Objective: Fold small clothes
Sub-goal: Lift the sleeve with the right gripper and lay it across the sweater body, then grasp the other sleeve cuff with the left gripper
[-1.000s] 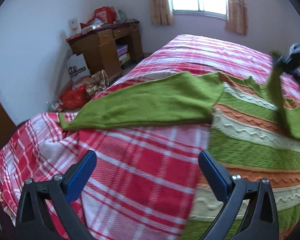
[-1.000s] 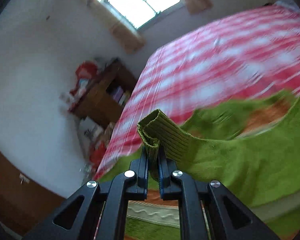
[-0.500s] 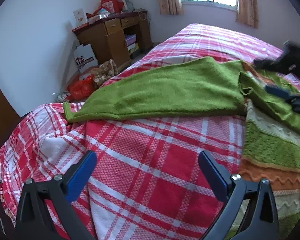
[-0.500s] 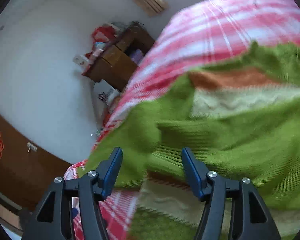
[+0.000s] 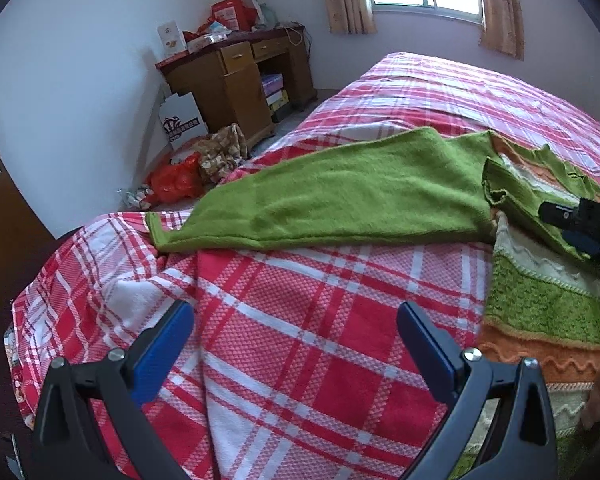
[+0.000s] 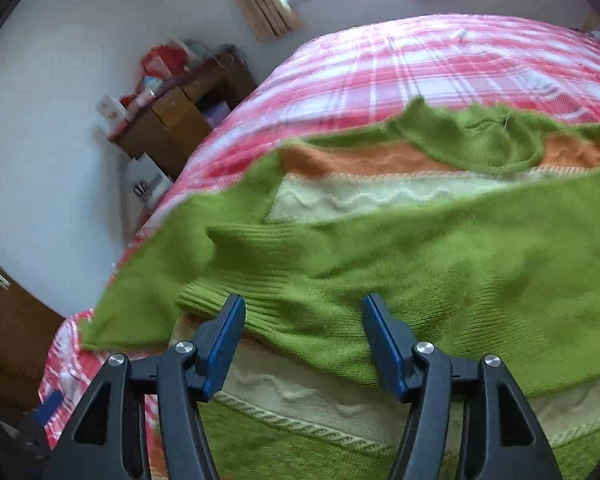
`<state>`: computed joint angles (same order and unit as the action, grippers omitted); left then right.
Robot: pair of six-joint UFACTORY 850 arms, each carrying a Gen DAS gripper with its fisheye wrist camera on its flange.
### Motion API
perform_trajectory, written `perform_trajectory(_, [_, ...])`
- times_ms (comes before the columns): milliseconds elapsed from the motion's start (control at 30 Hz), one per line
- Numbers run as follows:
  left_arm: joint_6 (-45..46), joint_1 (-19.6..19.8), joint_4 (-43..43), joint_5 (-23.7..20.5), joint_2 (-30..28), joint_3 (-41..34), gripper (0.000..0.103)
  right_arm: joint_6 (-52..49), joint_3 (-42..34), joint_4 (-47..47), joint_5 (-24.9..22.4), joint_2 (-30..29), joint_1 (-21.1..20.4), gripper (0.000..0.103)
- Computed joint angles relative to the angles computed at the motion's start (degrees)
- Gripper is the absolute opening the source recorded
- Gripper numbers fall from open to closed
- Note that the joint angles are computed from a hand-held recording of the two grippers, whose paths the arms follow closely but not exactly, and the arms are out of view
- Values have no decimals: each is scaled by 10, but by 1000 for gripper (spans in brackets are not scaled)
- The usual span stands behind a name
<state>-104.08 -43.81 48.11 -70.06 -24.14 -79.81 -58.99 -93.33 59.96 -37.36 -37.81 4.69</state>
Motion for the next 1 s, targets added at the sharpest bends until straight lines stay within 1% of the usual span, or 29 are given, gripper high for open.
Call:
perform_trajectory(33, [-1, 0, 1, -3, 1, 0, 103, 7, -1, -5, -2, 1, 1, 62])
perform_trajectory(100, [-3, 1, 1, -4, 3, 1, 103, -2, 9, 20, -11, 13, -9, 62])
perform_trajectory(267, [-5, 3, -3, 0, 2, 0, 103, -79, 52, 79, 11, 59, -25, 62])
perform_trajectory(467, [-12, 5, -1, 6, 1, -1, 103, -207, 108, 136, 78, 111, -33, 62])
perform_trajectory(633, [-22, 7, 4, 8, 2, -1, 103, -337, 148, 213, 138, 135, -30, 62])
perform_trajectory(667, [-29, 10, 4, 19, 8, 5, 103, -372, 156, 238, 158, 136, -26, 62])
perform_trajectory(700, [-42, 16, 4, 43, 18, 17, 103, -396, 161, 257, 168, 136, -25, 62])
perform_trajectory(767, [-72, 36, 0, 85, 41, 44, 102, -425, 167, 278, 170, 129, -25, 62])
perform_trajectory(800, [-90, 44, -1, 94, 46, 53, 99, -423, 169, 275, 171, 125, -25, 62])
perform_trajectory(867, [-130, 69, -12, 110, 63, 75, 82, -365, 161, 217, 165, 114, -26, 62])
perform_trajectory(900, [-150, 87, -25, 122, 73, 88, 80, -356, 159, 210, 162, 114, -27, 62])
perform_trajectory(933, [-173, 104, -37, 137, 81, 100, 77, -370, 160, 227, 160, 114, -28, 62])
perform_trajectory(967, [-188, 117, -47, 147, 85, 108, 71, -374, 160, 234, 158, 114, -30, 62])
perform_trajectory(1000, [-202, 131, -56, 156, 88, 115, 66, -361, 157, 220, 153, 111, -31, 62])
